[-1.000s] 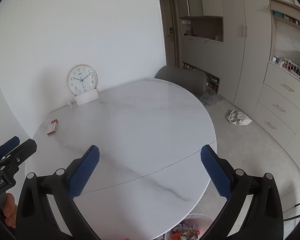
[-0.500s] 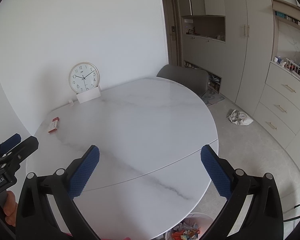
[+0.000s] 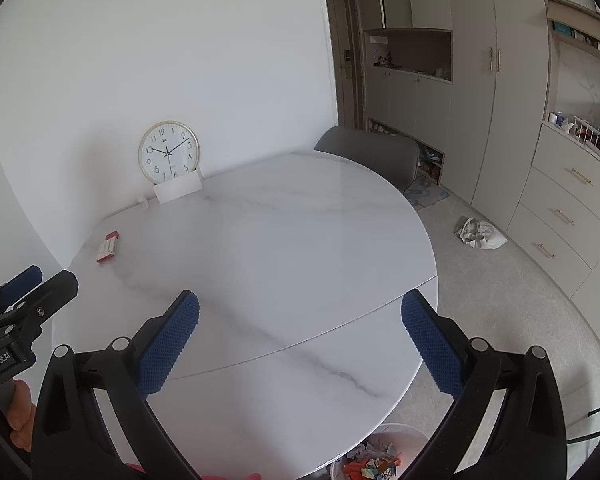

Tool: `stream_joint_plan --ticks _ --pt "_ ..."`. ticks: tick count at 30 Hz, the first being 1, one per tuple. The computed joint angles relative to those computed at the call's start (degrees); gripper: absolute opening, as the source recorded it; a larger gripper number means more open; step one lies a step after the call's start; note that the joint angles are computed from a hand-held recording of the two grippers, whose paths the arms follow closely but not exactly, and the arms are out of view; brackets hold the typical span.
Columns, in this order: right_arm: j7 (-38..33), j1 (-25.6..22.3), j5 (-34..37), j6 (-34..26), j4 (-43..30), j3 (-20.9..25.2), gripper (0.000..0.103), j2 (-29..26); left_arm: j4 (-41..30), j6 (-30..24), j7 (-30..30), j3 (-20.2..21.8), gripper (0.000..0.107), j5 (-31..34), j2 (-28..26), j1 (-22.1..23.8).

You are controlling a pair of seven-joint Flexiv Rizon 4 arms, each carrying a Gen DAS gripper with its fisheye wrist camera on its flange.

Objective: Collect trash

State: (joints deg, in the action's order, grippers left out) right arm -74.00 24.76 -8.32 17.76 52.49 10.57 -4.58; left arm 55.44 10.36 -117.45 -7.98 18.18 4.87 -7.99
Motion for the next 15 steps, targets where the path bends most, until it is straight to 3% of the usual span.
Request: stream_joint_plan --ticks 4,15 --pt "0.2 -0.1 0.2 0.4 0.7 0.1 0.101 0.4 1.6 2.3 0.4 0.3 0.095 0.3 0.7 -0.1" --pt "-0.5 -0.3 1.5 -0.5 1.0 0.2 0.100 0.6 0.3 -1.7 0.1 0.7 0.095 -1.2 -0.1 0.2"
